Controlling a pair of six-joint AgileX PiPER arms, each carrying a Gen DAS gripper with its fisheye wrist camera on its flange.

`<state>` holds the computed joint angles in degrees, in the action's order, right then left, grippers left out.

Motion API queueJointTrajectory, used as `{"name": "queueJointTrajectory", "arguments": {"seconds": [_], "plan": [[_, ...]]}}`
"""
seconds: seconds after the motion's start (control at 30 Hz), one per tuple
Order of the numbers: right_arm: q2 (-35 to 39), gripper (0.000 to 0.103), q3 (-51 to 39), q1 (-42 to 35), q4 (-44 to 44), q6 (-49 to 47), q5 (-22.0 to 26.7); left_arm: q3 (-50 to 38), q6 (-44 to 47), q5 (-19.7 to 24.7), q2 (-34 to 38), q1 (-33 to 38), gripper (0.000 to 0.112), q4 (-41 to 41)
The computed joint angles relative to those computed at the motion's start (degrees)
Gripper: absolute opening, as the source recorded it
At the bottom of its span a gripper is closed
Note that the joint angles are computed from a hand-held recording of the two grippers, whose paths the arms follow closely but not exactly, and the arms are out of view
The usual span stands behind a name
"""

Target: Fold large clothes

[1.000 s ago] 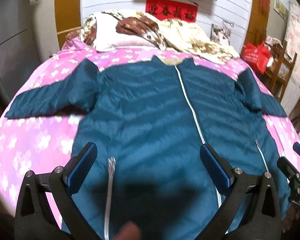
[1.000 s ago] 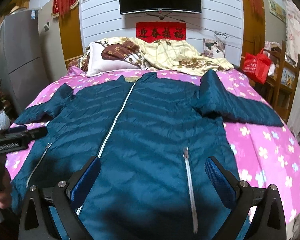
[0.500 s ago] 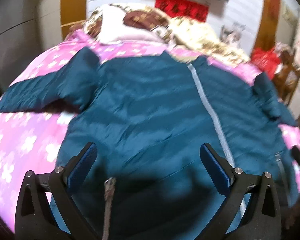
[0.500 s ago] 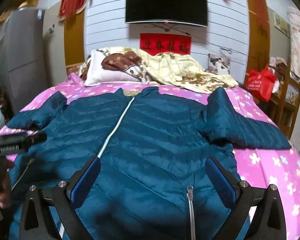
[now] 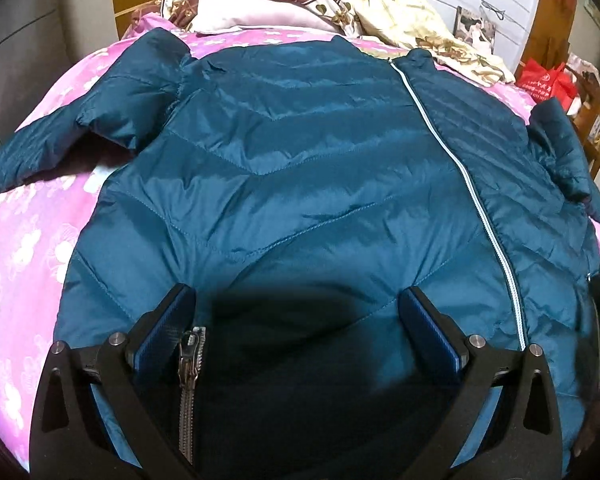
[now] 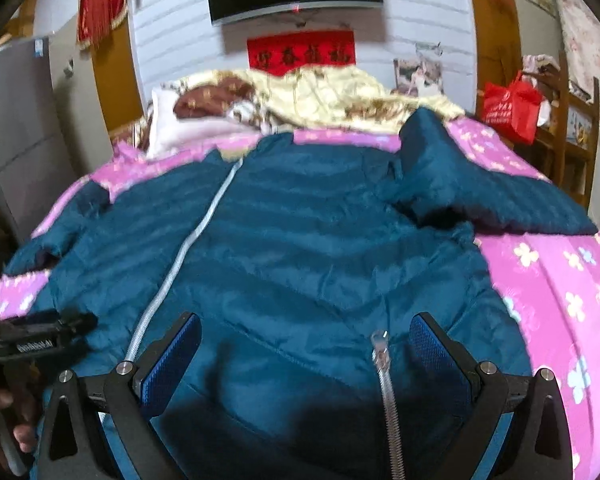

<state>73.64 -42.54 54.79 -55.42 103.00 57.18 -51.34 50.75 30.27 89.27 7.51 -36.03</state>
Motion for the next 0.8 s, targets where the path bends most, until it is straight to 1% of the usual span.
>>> {"name": "queueJointTrajectory", "arguments": {"seconds": [0.07,0.17,0.4,0.57,0.8], "plan": [[1.5,0.103,-0.5,-2.3,2.7,-3.3,-2.4,0.4,-0.6,-0.8,-0.1,-0.5,0.103,0.5],[2.6,0.103,-0.8,-4.1,4.7,-6.2,-4.4,0.4,-0.6,-1.3,0.0,-0.5,0.103,0.6],[4.8,0.103,-2.2,-7.0,8.8,-10.9,-5.6,1.0,-2.3,-3.0,-0.2,-1.7,0.103,2.2],[5.9,0.103,-3.4,-8.7,12.4,-14.9,-6.0,1.0,-1.9,-2.8,-0.2,-1.5,0.103,1.7],[5.1,0.103,-2.4,-8.7,11.9,-14.1,-6.3,1.0,-1.7,-2.9,-0.2,-1.5,0.103,1.7]]}}
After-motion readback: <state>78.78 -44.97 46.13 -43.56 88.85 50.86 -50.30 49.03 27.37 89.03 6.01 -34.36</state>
